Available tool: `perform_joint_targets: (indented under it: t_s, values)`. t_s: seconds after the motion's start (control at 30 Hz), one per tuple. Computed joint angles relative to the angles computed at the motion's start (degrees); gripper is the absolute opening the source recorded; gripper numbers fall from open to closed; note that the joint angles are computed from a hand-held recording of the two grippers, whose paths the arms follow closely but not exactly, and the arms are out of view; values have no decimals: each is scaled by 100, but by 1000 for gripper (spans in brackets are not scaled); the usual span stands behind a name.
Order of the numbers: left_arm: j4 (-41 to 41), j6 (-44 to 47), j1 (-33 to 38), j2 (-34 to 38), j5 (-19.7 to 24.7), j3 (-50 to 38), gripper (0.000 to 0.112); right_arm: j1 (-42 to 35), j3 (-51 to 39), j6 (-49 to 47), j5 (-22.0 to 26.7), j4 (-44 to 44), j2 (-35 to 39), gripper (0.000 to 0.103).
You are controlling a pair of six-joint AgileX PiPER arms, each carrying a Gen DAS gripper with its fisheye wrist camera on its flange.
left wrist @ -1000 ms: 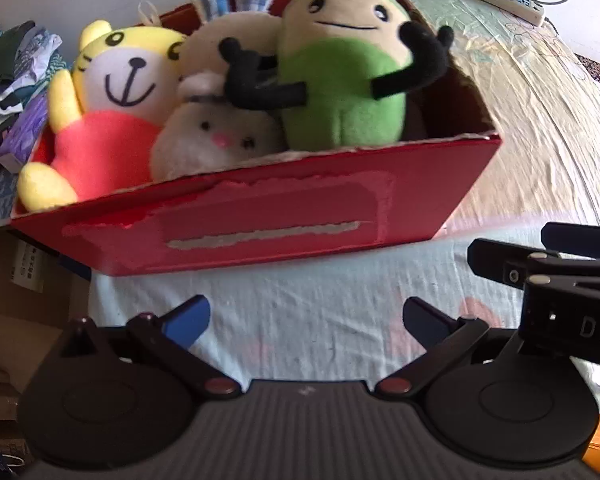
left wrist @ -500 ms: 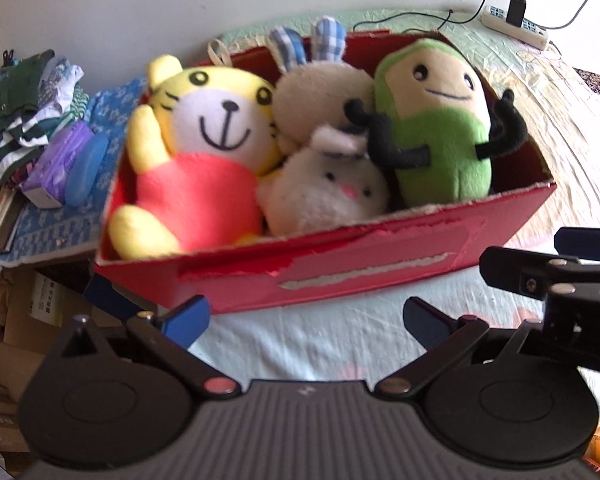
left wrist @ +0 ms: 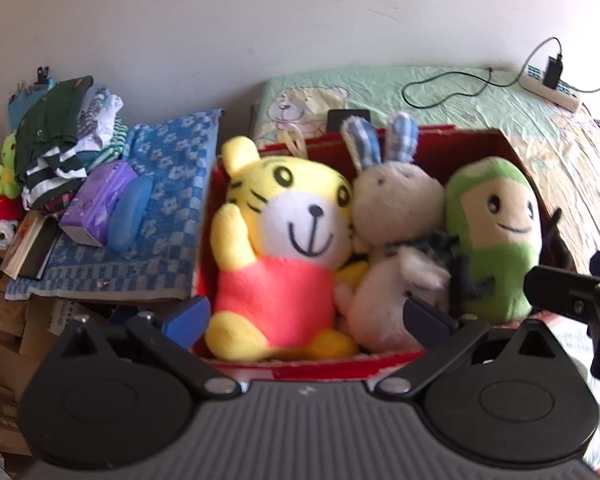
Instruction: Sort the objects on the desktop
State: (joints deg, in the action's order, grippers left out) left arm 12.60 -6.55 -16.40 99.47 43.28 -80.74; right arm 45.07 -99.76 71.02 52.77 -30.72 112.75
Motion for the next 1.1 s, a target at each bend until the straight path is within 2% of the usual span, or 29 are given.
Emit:
perform_joint_targets:
  t_s: [0.13,0.23,0.33,0.5,0.7,1.1]
  values:
    - [-74,67,147,298,228,-546,103,-62,-834,-224,590,66,405,77]
    - [-66,94,192,484,364,-846,103,-99,-1110,-190,726,93,525,78]
    - [-198,192,261,646,487,-1084,103,-66,-1214,-42,814,-64,612,86]
    - [-600,481,380,773,446,-1209,103,-109,-1364,-156,876,-69,788,86]
    - [-456,416,268,795,114,-1052,103,-267,-1378,-343,766,160,861,86]
    - [-982,721,400,1123,347,-1263,103,-398,-1535,-443,812,172,1035,86]
